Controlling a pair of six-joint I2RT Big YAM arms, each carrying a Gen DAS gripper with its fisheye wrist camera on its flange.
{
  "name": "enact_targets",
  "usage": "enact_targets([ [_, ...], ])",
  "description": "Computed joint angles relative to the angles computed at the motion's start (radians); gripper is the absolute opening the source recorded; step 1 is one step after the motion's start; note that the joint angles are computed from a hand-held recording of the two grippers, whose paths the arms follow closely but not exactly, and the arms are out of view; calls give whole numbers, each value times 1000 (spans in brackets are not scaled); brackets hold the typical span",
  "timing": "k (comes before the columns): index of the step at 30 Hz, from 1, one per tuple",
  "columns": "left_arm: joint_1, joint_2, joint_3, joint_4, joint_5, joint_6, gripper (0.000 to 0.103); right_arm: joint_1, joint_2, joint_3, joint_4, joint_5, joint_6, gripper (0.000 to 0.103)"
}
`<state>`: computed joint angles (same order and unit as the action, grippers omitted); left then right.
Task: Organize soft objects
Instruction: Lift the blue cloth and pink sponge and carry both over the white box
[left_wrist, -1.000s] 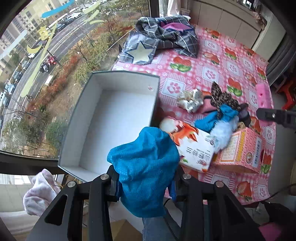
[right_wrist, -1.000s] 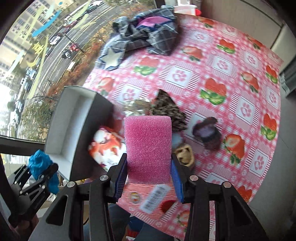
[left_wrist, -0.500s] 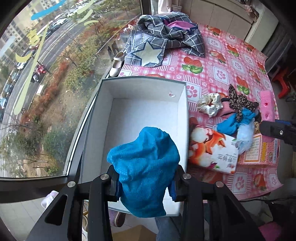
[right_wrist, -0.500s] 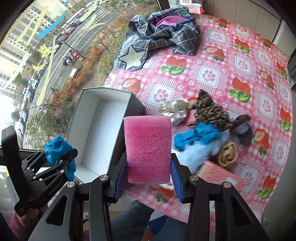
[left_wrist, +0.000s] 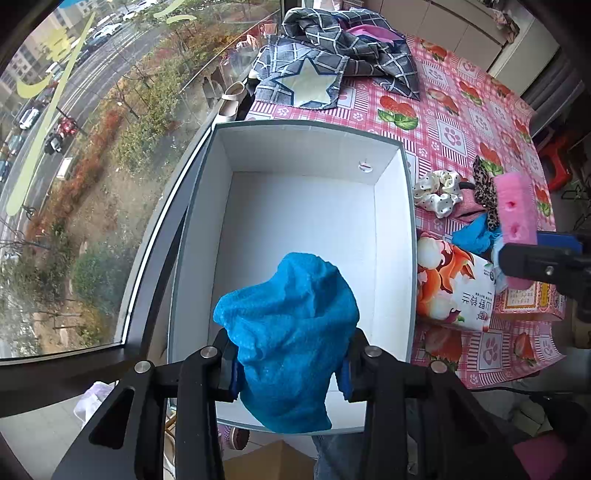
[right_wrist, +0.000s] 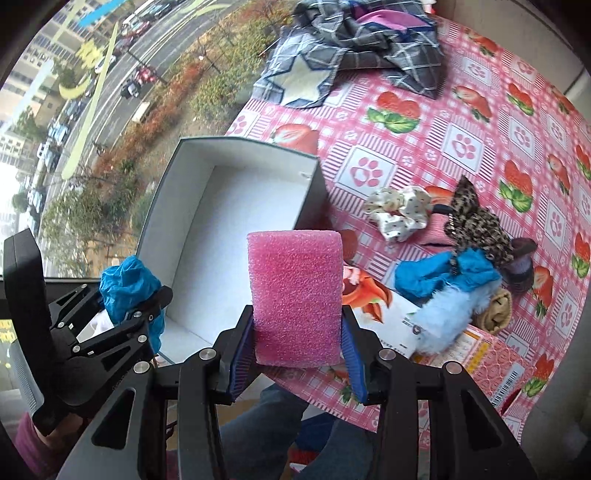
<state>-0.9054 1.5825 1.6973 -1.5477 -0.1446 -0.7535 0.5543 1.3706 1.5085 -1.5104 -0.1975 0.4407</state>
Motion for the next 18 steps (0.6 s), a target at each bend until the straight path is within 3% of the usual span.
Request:
enact_targets([
  [18,34,-90,-114,43,16,-33,41,99,124,132,-42,13,-46,45],
])
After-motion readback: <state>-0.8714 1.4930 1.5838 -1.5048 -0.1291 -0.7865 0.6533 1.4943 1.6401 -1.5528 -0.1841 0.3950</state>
